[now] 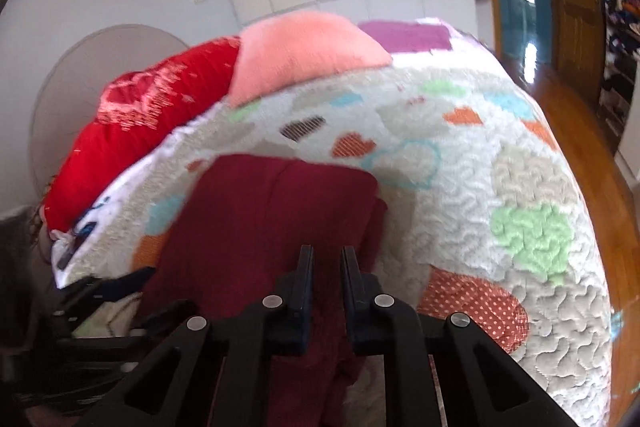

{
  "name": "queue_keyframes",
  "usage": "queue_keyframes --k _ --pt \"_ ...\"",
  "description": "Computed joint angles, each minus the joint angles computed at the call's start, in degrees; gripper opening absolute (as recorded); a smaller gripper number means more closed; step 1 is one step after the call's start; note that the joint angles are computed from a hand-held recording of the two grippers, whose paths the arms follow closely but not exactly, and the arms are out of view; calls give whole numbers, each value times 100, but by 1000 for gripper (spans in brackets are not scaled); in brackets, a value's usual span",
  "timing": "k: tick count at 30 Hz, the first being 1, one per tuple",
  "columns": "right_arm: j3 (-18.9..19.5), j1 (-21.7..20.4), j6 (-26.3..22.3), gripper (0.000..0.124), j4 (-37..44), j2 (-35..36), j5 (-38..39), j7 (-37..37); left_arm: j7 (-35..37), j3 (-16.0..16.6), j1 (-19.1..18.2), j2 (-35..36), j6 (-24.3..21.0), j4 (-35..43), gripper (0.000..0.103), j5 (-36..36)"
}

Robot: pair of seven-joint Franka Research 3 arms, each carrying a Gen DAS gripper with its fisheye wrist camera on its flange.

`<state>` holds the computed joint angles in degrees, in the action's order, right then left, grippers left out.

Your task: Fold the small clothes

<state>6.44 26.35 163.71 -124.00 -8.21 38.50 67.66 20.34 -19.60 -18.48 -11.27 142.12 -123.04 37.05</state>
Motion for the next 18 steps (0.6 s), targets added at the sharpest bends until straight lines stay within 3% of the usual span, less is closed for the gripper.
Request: queue_keyframes --k 5,13,18 --pt "-20 249 -162 15 46 -153 447 -660 -24 3 -9 -19 3 -12 64 -28" --pt "173 107 -309 15 -210 -50 -440 -171 -102 -10 14 -106 67 -107 64 -106" --pt "99 231 10 15 -433 -71 -238 -473 -99 -49 -6 -59 -68 -32 64 -39"
